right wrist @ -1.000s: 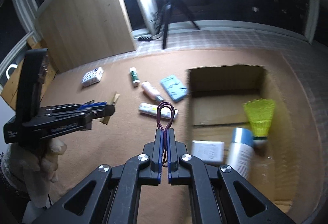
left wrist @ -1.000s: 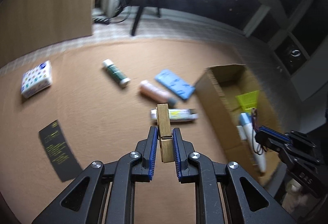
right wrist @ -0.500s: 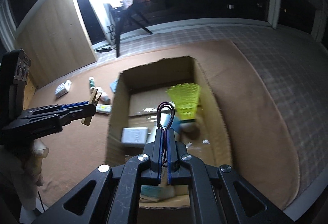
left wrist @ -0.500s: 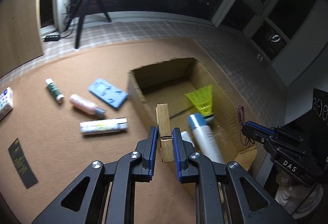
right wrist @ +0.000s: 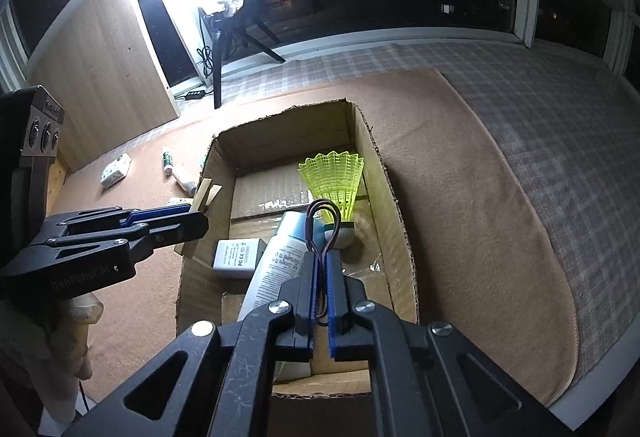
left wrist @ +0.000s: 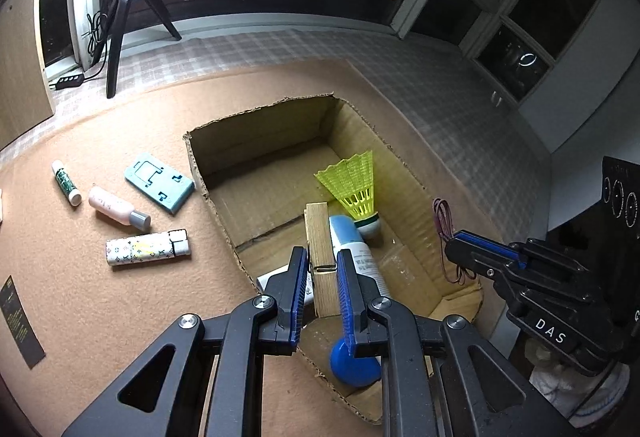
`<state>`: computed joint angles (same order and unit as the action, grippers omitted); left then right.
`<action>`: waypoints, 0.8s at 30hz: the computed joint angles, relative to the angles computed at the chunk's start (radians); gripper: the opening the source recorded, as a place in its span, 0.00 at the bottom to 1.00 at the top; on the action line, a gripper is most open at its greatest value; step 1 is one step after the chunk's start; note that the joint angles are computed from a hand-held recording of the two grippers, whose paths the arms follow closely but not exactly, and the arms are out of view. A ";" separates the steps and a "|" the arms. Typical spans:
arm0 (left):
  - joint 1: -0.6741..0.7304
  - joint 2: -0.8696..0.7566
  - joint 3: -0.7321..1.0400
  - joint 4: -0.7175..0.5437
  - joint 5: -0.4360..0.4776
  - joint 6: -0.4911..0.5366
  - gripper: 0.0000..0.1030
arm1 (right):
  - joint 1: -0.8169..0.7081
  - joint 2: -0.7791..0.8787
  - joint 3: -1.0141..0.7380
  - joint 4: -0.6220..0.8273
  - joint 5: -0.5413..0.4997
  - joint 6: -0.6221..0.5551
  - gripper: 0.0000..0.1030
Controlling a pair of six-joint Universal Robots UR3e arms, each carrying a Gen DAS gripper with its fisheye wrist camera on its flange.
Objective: Organize objects
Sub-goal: 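Carry clothespin and cable over the box and open both tools, then move both tools back toward the black card on the table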
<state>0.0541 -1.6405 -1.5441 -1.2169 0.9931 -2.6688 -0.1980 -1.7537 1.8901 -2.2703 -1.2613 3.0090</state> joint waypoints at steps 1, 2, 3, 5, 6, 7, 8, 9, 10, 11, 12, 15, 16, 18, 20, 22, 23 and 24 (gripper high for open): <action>0.002 0.000 0.005 -0.010 0.000 0.002 0.20 | 0.001 0.002 -0.004 0.002 0.000 0.003 0.12; 0.004 -0.002 0.011 -0.018 0.002 0.003 0.30 | 0.004 0.001 -0.004 0.000 -0.003 0.008 0.26; 0.009 0.004 0.006 -0.019 0.000 0.005 0.37 | 0.009 0.002 -0.004 -0.006 -0.011 0.015 0.34; 0.019 0.016 -0.002 -0.019 0.000 0.011 0.38 | 0.021 0.001 -0.001 -0.028 -0.022 0.029 0.50; 0.026 0.020 -0.004 -0.023 -0.002 0.014 0.38 | 0.026 0.001 -0.002 -0.032 -0.026 0.033 0.50; 0.036 0.026 -0.007 -0.030 -0.006 0.017 0.38 | 0.031 0.005 -0.008 -0.031 -0.028 0.036 0.50; 0.046 0.031 -0.009 -0.036 -0.009 0.021 0.38 | 0.039 0.008 -0.013 -0.032 -0.032 0.040 0.50; 0.056 0.037 -0.011 -0.042 -0.012 0.026 0.38 | 0.044 0.011 -0.017 -0.033 -0.035 0.043 0.50; 0.064 0.042 -0.014 -0.044 -0.013 0.028 0.38 | 0.049 0.013 -0.020 -0.033 -0.035 0.046 0.50; 0.075 0.048 -0.017 -0.049 -0.015 0.032 0.38 | 0.058 0.019 -0.028 -0.032 -0.035 0.050 0.50; 0.088 0.057 -0.021 -0.056 -0.018 0.040 0.38 | 0.065 0.024 -0.033 -0.032 -0.035 0.054 0.50; 0.137 0.086 -0.032 -0.086 -0.026 0.067 0.38 | 0.096 0.041 -0.053 -0.034 -0.040 0.072 0.50; 0.157 0.098 -0.035 -0.098 -0.028 0.078 0.38 | 0.108 0.049 -0.060 -0.036 -0.045 0.077 0.50; 0.202 0.124 -0.043 -0.123 -0.034 0.106 0.38 | 0.136 0.067 -0.080 -0.035 -0.049 0.086 0.50; 0.255 0.147 -0.050 -0.157 -0.040 0.141 0.38 | 0.168 0.088 -0.097 -0.048 -0.054 0.102 0.51; 0.321 0.175 -0.064 -0.190 -0.043 0.181 0.38 | 0.200 0.109 -0.117 -0.056 -0.059 0.121 0.51; 0.349 0.185 -0.070 -0.201 -0.043 0.198 0.38 | 0.215 0.121 -0.127 -0.062 -0.063 0.132 0.51; 0.384 0.197 -0.077 -0.218 -0.043 0.223 0.39 | 0.232 0.133 -0.138 -0.070 -0.065 0.146 0.51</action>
